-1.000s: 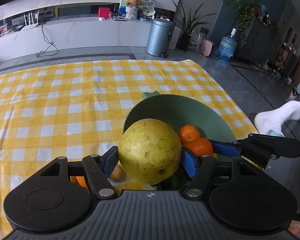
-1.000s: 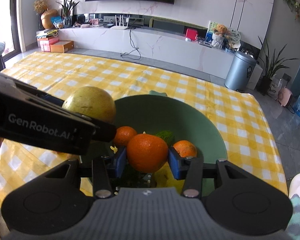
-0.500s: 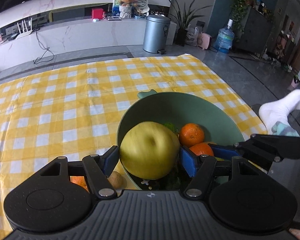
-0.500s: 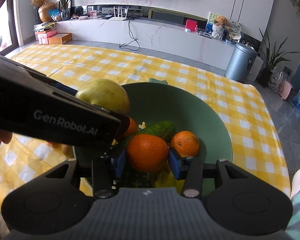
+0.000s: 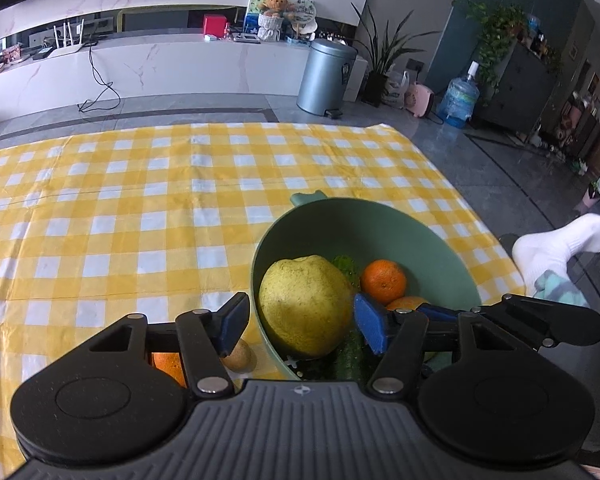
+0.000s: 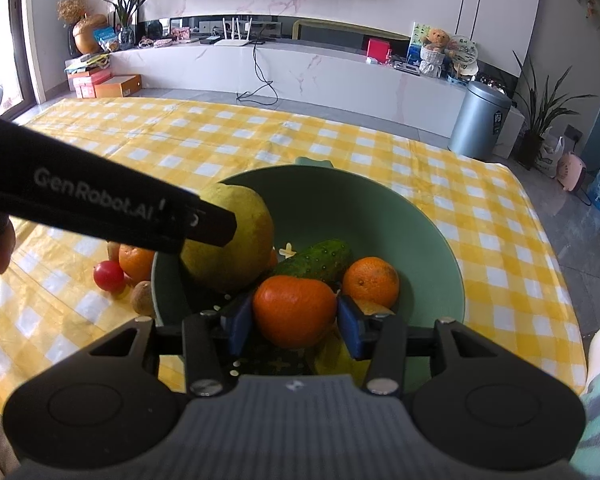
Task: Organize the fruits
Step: 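Open both tools to drop the pear and orange, then withdraw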
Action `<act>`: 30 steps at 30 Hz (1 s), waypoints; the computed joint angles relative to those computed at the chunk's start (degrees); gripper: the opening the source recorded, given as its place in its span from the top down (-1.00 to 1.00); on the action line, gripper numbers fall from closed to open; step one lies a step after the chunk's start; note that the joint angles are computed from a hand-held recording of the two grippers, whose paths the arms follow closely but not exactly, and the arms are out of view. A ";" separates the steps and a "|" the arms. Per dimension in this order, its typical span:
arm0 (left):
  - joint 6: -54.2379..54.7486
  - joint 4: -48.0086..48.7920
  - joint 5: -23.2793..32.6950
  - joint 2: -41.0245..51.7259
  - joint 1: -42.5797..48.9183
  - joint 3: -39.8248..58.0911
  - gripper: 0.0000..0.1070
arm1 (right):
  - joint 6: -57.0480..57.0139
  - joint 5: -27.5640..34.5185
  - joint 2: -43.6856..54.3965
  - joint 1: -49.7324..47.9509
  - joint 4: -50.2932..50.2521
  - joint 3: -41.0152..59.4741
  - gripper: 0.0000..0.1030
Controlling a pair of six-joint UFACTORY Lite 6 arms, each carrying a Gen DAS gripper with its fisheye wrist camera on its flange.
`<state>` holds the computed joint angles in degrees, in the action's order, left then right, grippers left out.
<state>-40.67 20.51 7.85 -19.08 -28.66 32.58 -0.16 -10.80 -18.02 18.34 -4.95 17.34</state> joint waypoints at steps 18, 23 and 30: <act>-13.77 14.27 15.42 -23.46 -6.35 -7.44 -0.34 | -20.16 -5.33 -13.37 10.09 32.53 -7.65 -0.50; -7.18 11.53 22.05 -29.95 -7.43 -8.28 -0.34 | -23.50 -8.94 -15.69 15.31 44.74 -9.18 -0.56; 12.53 -2.47 27.48 -40.29 -0.13 -10.58 -0.34 | -32.88 -18.76 -16.69 28.65 64.92 -10.66 -0.60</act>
